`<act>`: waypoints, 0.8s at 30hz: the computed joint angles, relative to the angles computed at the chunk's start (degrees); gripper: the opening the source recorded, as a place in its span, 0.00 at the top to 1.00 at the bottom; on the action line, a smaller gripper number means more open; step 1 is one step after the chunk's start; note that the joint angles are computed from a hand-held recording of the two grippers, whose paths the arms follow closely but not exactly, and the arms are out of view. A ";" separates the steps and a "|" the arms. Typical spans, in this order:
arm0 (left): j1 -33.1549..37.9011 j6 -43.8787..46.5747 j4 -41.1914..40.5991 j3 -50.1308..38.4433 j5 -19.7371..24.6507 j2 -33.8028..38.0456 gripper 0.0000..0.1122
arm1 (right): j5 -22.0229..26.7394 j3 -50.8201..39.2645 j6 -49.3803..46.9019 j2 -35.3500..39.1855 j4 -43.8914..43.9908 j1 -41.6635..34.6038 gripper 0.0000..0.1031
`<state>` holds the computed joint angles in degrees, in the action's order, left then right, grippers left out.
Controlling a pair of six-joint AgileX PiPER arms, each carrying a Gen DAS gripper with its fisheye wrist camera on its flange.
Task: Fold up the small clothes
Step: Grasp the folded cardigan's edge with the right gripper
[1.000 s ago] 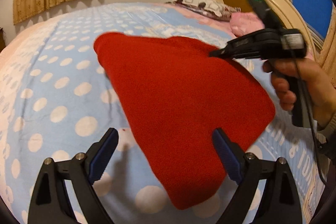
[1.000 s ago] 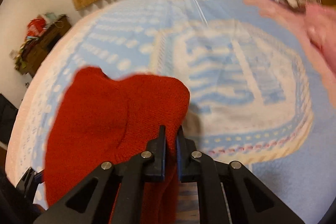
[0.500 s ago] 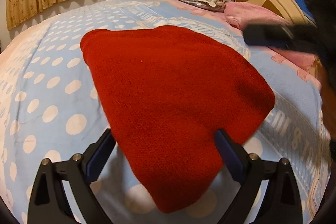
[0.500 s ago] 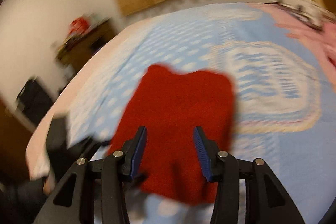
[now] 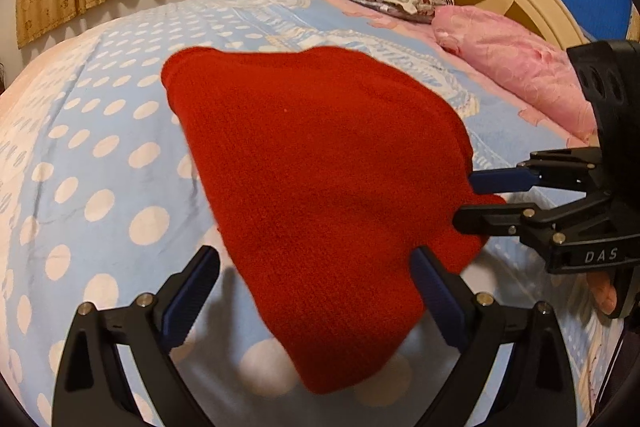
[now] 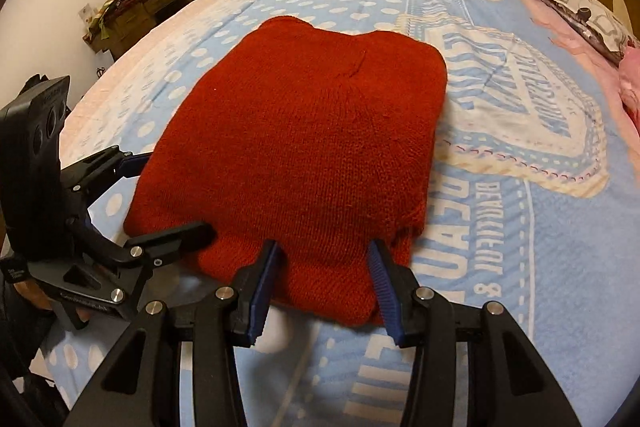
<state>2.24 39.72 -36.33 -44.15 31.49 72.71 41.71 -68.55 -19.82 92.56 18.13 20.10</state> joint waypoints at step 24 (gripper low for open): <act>13.53 12.34 -20.00 -0.14 8.00 4.18 0.12 | 4.85 -12.54 -15.61 7.31 25.99 -10.93 0.30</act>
